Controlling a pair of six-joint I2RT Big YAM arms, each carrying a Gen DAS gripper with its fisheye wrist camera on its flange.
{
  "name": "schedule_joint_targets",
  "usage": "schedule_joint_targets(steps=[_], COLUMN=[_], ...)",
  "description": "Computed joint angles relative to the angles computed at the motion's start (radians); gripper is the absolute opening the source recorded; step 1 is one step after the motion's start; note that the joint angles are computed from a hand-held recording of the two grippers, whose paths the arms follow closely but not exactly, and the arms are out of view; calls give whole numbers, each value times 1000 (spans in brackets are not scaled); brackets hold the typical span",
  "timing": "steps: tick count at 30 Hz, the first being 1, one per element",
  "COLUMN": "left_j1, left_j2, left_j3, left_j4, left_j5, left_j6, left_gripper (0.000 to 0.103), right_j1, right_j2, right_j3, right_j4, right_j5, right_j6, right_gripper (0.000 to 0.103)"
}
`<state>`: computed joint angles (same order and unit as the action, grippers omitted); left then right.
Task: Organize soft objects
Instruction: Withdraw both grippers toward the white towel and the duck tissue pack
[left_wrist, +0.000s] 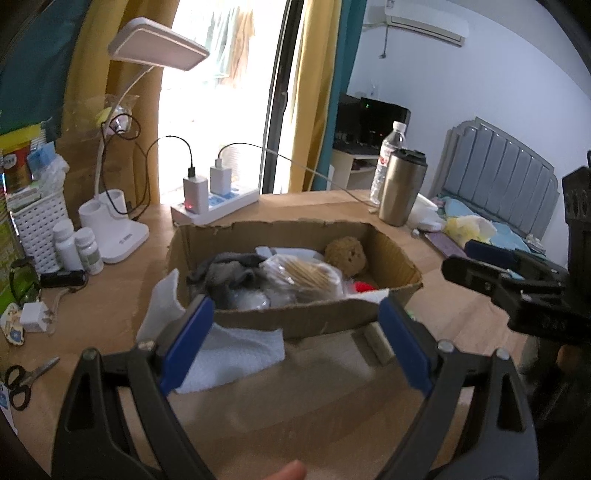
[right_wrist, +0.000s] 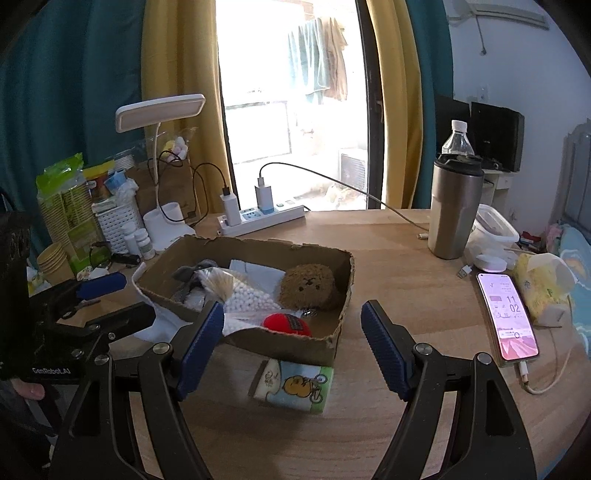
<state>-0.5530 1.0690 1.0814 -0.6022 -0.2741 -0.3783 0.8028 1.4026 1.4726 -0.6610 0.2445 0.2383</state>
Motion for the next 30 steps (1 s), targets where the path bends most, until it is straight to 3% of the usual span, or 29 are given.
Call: schedule_joint_targets(steps=[17, 30], left_j1=[13, 117], left_j2=[-60, -41], left_j3=[-69, -95], left_j4=[-28, -31], left_j5=[-30, 22], left_j6=[-33, -35], left_gripper=[92, 92], right_j1=[20, 8], right_j2=[-7, 78], right_j3=[-42, -13], right_j4=[-32, -78], right_j5=[-2, -39], right_j6=[28, 47], right_gripper=[80, 80])
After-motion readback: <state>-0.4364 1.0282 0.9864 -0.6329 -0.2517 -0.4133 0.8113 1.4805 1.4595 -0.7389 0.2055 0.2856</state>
